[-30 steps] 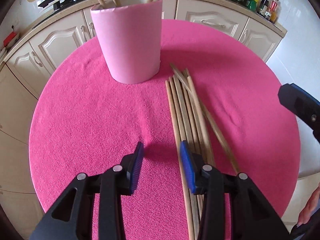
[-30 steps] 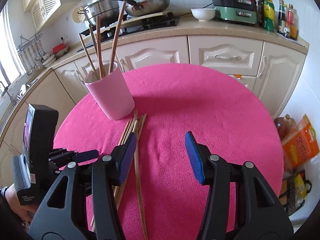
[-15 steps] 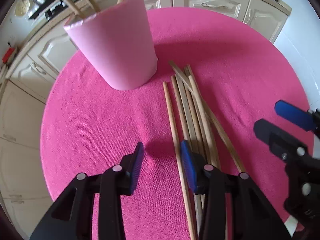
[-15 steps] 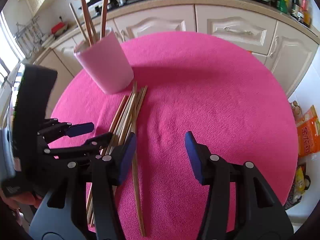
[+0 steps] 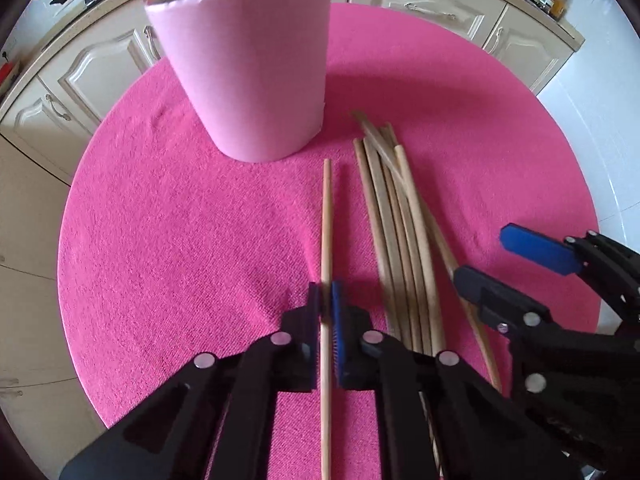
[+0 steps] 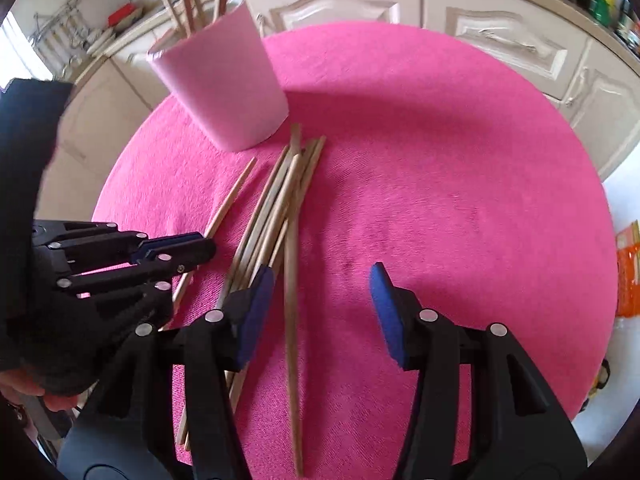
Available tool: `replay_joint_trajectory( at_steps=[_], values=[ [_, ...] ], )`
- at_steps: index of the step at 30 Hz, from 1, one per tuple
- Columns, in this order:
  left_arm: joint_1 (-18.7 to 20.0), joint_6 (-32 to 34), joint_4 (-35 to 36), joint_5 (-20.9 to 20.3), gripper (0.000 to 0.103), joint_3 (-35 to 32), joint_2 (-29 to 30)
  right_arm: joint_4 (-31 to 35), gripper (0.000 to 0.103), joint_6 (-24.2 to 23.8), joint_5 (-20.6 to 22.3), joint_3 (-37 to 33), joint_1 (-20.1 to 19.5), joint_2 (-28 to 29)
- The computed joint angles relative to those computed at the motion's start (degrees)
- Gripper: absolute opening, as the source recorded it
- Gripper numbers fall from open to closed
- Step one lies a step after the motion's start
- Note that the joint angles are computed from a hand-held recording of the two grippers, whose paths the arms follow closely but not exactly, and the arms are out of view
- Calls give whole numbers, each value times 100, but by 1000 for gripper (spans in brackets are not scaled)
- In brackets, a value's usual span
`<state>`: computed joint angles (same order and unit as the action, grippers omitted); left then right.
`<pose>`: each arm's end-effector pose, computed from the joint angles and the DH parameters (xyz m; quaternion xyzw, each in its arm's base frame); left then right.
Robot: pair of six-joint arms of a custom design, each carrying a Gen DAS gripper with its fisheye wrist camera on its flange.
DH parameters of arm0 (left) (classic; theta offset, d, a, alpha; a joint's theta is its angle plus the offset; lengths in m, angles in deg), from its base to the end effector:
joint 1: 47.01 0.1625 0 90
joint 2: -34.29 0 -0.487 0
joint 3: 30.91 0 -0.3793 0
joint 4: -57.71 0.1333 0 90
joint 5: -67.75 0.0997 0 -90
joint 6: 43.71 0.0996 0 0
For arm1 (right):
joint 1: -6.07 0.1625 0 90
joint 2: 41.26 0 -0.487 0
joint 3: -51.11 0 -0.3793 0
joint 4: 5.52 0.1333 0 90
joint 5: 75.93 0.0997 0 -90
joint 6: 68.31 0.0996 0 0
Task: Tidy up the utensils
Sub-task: 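Move both open grippers back down to the chopstick pile, then grasp a chopstick with the left gripper while the right gripper grasps and lifts another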
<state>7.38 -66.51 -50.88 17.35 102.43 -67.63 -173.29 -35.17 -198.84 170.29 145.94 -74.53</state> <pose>-0.0166 -0.3611 0.3443 0.1419 0.9249 -0.0725 0.3451 0.4495 -0.2753 -0.0456 0.1591 -0.9435 0.1363 0.2567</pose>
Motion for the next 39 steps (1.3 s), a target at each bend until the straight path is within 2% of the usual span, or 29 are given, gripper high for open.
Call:
replay_joint_trajectory(
  at_steps=[3, 8, 10, 12, 14, 18, 22, 25, 29, 33, 37, 39],
  values=[
    [-15, 2, 106, 71, 6, -54, 39, 480, 34, -46, 18, -211, -41, 49],
    [-292, -188, 165, 270, 6, 97, 129, 1041, 31, -29, 11, -477, -106, 98],
    [-196, -173, 63, 140, 5, 52, 83, 1331, 26, -75, -44, -635, -111, 130],
    [-46, -21, -127, -49, 5, 0, -42, 1510, 17, -118, -103, -757, -121, 176],
    [41, 166, -246, -215, 5, -53, -256, 1496, 9, -100, -81, -762, -152, 167],
    [157, 410, -517, -538, 5, -153, -617, 1218, 7, 7, -16, -587, -206, 43],
    [287, 560, -644, -660, 5, -126, -900, 643, 7, 100, 54, -297, -270, -97],
    [178, 546, -589, -643, 5, -140, -1273, -144, 7, 231, 109, 34, -276, -243],
    [-380, 271, -483, -451, 5, -5, -2068, -1611, 7, 317, 43, 515, -165, -395],
    [-1004, -50, -552, -118, 5, 0, -2572, -2640, 7, 243, -408, 519, 191, -399],
    [-1541, -92, -684, 215, 5, -128, -2847, -3552, 7, -181, -674, 332, 533, -373],
    [-1646, 27, -1278, 382, 5, -66, -2605, -3969, 7, -529, -845, 157, 678, -302]
  ],
)
